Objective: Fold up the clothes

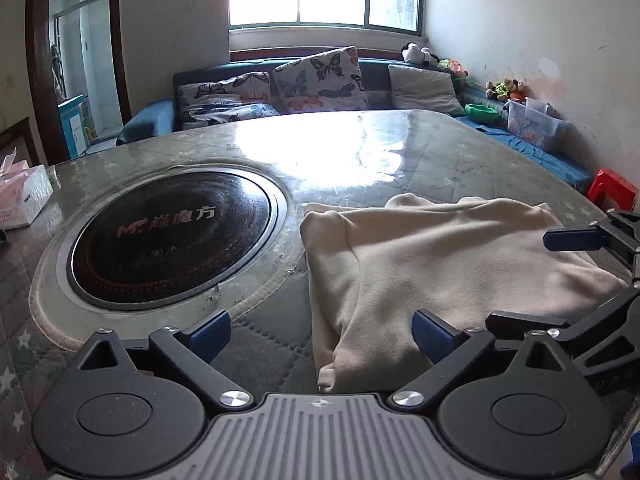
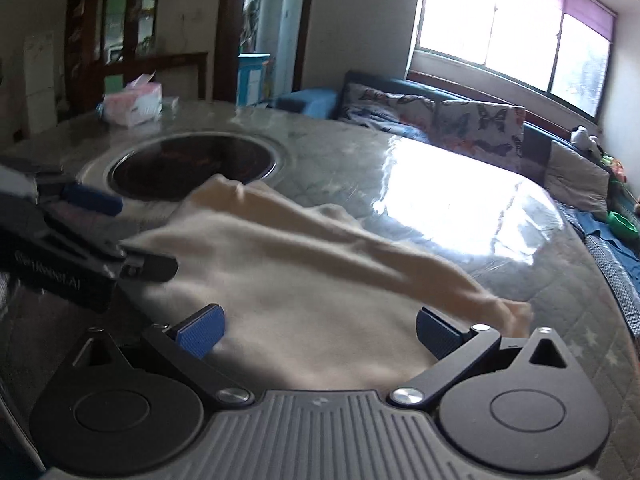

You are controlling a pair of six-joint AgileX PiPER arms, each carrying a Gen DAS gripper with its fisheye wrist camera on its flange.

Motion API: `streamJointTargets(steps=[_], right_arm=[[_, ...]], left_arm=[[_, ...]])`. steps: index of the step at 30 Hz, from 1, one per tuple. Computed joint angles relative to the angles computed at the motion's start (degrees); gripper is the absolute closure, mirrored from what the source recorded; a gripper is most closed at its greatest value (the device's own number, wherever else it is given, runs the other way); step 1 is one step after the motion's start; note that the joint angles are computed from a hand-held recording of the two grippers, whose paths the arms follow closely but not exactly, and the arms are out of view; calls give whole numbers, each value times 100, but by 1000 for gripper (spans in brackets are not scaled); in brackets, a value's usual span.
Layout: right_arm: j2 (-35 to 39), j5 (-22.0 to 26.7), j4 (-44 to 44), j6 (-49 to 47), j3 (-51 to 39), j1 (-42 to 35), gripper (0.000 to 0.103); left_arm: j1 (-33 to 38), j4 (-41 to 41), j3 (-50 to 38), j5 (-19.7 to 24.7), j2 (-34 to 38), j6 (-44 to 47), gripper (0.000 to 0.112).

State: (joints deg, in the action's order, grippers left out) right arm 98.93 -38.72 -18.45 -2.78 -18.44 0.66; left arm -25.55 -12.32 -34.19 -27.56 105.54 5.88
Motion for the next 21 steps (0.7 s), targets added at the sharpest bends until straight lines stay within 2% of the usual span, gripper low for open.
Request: streamJointTargets(steps=[10,21], right_arm=[[-456,272,-616,526,81,-207,0],[-816,349,-797,679,294,-180,0]], left_arm=[[38,70,47,87,-290,-5,9],[-47,-155,212,89,-458,137,9]])
